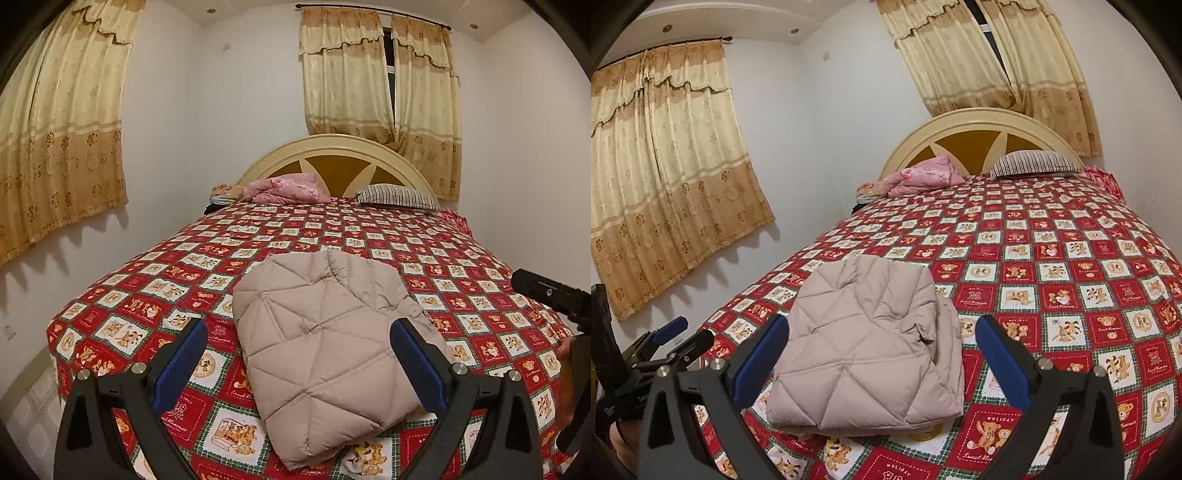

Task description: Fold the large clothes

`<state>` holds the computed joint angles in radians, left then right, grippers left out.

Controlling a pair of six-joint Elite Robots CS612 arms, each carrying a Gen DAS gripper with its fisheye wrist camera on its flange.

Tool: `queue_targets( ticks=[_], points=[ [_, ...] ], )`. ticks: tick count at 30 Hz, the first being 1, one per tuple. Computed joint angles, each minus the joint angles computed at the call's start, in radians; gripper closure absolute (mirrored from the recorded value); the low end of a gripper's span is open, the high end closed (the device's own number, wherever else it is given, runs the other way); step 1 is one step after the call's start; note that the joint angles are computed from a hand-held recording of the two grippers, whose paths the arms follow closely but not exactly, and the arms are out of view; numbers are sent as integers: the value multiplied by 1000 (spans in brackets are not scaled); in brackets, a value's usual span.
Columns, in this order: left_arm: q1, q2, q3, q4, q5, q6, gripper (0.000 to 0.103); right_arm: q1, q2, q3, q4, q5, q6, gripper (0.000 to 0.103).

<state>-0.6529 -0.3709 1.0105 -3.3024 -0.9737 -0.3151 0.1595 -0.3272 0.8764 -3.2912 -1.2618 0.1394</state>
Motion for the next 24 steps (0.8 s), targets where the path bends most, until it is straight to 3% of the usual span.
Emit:
queue_targets(
  ticks=[24],
  points=[
    [-5,2,0,3,1,10,4,-3,-9,24,-27,-2,10,0]
  ],
)
